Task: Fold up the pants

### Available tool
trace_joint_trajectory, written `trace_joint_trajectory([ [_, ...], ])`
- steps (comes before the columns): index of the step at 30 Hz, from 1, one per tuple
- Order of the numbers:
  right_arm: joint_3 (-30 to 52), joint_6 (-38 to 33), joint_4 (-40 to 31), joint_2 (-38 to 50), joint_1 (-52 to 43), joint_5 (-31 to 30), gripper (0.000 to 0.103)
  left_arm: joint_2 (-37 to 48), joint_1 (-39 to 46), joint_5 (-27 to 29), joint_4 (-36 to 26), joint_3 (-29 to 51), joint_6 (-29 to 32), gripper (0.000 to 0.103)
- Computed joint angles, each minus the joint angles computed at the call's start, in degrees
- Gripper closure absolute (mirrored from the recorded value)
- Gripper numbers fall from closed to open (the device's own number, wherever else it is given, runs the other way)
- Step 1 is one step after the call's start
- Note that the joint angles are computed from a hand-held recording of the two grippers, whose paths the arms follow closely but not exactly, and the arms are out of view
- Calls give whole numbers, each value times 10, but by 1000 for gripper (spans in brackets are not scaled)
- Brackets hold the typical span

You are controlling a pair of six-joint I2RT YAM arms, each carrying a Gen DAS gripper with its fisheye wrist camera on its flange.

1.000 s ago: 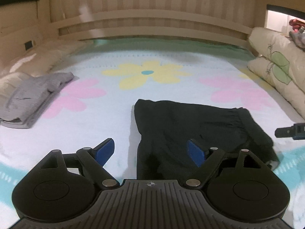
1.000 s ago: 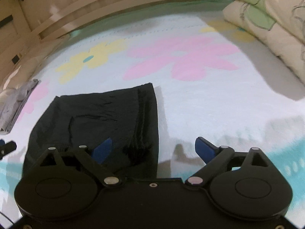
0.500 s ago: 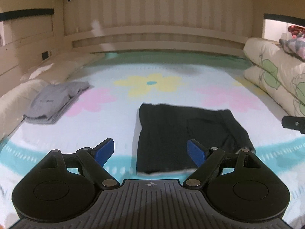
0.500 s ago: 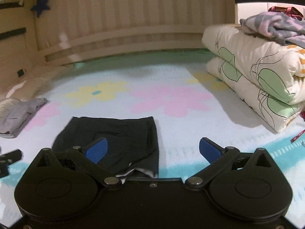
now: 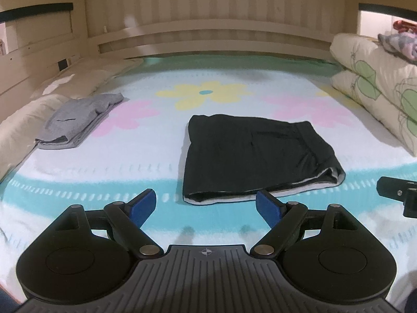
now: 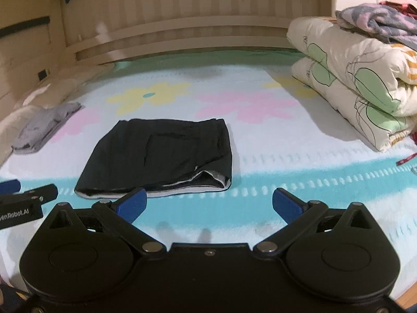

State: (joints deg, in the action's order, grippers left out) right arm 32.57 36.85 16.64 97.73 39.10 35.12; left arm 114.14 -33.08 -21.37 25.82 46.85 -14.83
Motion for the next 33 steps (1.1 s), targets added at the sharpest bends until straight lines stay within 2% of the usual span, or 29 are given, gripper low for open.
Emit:
trace_joint_trajectory([
  [21, 10, 6, 12, 30, 8, 6, 0, 31, -10, 11, -33, 36, -15, 20],
  [33, 9, 1, 11, 30, 7, 11, 0, 34, -21, -5, -34, 39, -10, 20],
])
